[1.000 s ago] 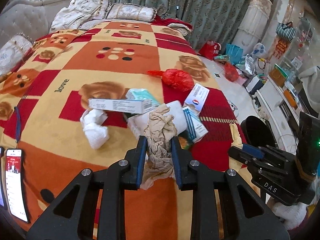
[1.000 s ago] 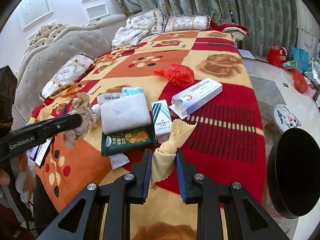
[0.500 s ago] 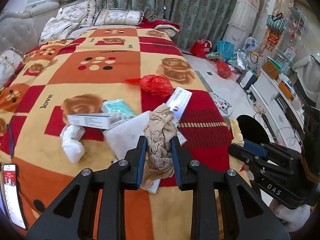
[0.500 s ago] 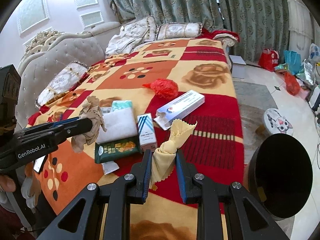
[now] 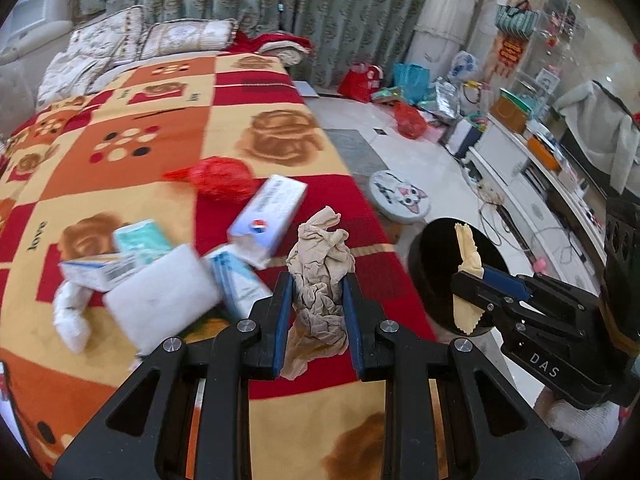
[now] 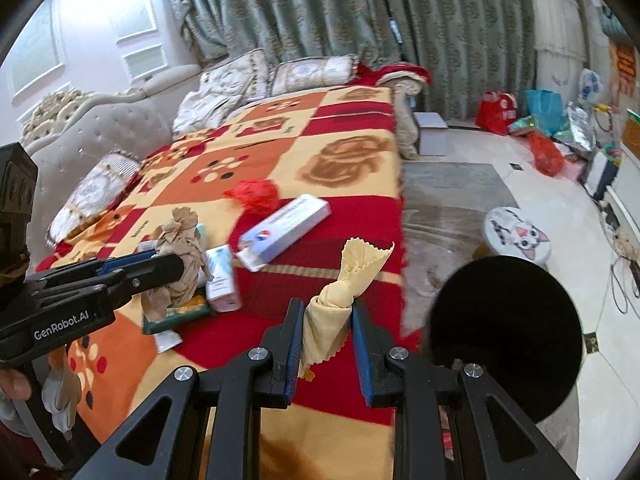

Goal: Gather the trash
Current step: 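Carry the stockings and the cloth from the blanket toward the black bin, then open the right gripper over the bin while the left releases the stockings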

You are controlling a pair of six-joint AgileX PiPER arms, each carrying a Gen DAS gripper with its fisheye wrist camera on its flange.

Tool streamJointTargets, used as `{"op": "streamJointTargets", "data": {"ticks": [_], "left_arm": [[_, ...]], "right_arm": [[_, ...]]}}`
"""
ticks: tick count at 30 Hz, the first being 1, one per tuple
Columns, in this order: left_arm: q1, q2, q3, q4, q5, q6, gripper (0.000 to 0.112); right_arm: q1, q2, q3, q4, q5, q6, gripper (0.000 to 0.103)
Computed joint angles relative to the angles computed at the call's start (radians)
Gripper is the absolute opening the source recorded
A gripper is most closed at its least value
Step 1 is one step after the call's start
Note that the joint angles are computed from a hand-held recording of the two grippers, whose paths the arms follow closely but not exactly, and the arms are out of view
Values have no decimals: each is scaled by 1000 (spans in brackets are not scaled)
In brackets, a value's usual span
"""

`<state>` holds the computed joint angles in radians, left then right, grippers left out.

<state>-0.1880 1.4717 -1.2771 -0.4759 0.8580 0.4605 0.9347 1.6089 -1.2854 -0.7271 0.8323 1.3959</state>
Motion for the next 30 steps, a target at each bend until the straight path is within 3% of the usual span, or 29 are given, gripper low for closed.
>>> {"op": "streamJointTargets", "data": {"ticks": [14,30], "left_arm": [[-257,131,-136,96,-7,-163,23],[-399,278,-262,154,5,-275,23]], "right_arm": [[-89,-195,231,-14,14,77,23],[-220,-318,408,26,-60,79,23]]}}
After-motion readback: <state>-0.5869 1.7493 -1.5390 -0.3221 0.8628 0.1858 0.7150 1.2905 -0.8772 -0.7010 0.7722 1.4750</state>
